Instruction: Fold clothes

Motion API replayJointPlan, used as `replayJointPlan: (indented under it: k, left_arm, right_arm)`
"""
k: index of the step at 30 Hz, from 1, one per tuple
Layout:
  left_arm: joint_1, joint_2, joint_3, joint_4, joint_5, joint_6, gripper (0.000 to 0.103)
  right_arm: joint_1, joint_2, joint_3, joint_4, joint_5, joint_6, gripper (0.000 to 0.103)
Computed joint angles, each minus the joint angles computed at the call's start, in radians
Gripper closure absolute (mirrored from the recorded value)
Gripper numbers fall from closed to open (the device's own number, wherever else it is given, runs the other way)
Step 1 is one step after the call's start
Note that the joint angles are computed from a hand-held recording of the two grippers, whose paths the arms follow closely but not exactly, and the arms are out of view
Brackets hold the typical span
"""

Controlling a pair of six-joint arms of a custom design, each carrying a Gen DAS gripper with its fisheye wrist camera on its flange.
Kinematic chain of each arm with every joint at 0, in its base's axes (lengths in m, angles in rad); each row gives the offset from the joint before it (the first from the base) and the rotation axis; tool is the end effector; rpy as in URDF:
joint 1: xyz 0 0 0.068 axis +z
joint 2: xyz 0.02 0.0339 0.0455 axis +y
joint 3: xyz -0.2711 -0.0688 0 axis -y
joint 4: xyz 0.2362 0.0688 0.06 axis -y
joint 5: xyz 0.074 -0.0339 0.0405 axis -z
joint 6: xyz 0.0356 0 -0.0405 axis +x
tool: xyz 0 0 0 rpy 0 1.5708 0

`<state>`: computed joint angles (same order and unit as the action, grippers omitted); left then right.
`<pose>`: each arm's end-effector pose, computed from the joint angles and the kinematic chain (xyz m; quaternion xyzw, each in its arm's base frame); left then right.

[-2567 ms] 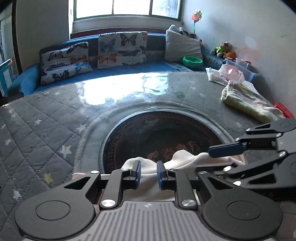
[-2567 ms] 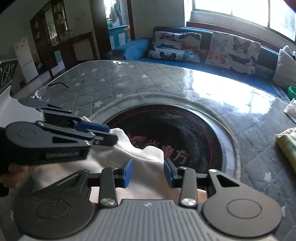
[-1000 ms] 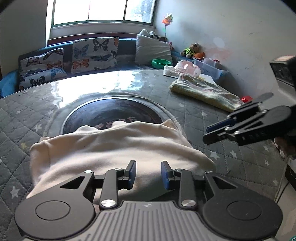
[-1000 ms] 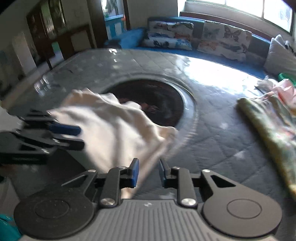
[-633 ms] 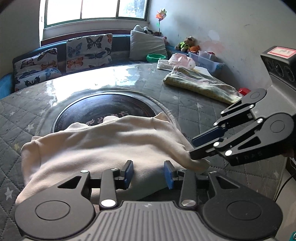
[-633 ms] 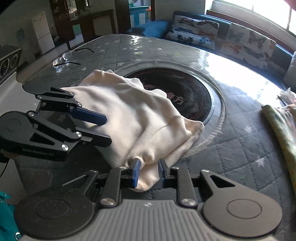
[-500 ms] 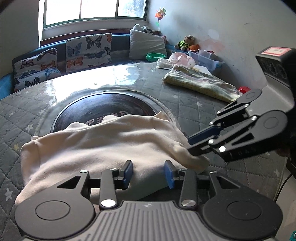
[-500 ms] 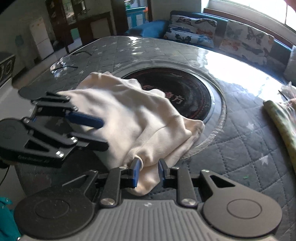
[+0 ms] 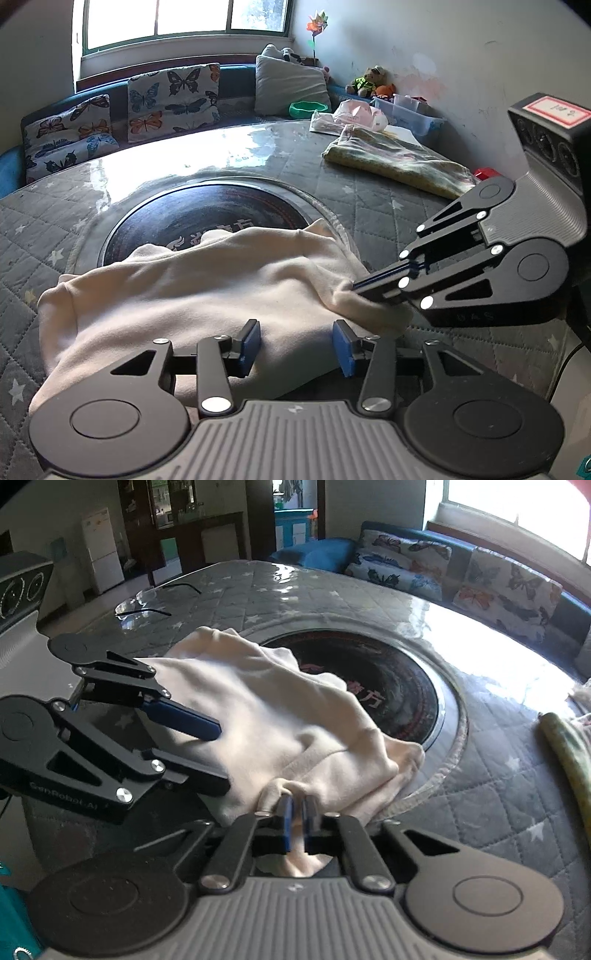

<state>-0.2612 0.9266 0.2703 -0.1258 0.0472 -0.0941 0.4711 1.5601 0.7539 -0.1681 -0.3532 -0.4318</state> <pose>0.1528 -0.0426 0.1565 0.0861 0.9190 -0.0893 0.3742 0.2477 0.1400 0.1668 -0.4570 0.8242 0.1736 0.2859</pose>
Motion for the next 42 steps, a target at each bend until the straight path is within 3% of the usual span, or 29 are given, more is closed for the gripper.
replayJointPlan:
  k: [9, 17, 21, 24, 27, 29, 34, 37, 39, 40, 42]
  left_arm:
    - [0.017, -0.019, -0.011, -0.017, 0.015, 0.022, 0.053]
    - [0.023, -0.052, -0.019, -0.042, 0.02, 0.02, 0.052]
    - [0.114, -0.14, -0.021, -0.123, 0.071, 0.053, 0.052]
    - [0.266, -0.179, -0.011, -0.176, 0.14, 0.121, 0.052]
    - [0.446, -0.141, 0.008, -0.176, 0.202, 0.209, 0.052]
    - [0.55, -0.077, 0.022, -0.146, 0.232, 0.25, 0.052]
    - [0.687, 0.108, 0.047, -0.042, 0.265, 0.287, 0.052]
    - [0.691, 0.13, 0.058, -0.041, 0.257, 0.297, 0.052]
    - [0.667, 0.107, 0.065, -0.06, 0.237, 0.284, 0.049]
    - [0.653, 0.099, 0.069, -0.067, 0.226, 0.273, 0.048]
    - [0.621, 0.102, 0.08, -0.077, 0.195, 0.239, 0.045]
  right_arm:
    - [-0.041, -0.036, -0.02, 0.029, 0.105, 0.046, 0.103]
    - [0.005, -0.054, -0.003, 0.038, 0.002, 0.107, 0.1]
    - [0.044, 0.018, 0.026, 0.007, 0.026, 0.082, 0.1]
    - [0.03, 0.048, 0.04, 0.003, 0.019, 0.095, 0.1]
    - [0.039, 0.028, 0.052, 0.0, 0.021, 0.11, 0.095]
    - [0.044, 0.03, 0.065, -0.007, 0.014, 0.116, 0.083]
    - [0.06, 0.088, 0.076, 0.018, 0.031, 0.154, 0.079]
    - [0.06, 0.094, 0.089, 0.003, 0.036, 0.173, 0.079]
    - [0.058, 0.08, 0.1, -0.014, 0.024, 0.185, 0.074]
    - [0.059, 0.076, 0.103, -0.019, 0.021, 0.196, 0.066]
    - [0.071, 0.079, 0.105, -0.018, 0.04, 0.211, 0.063]
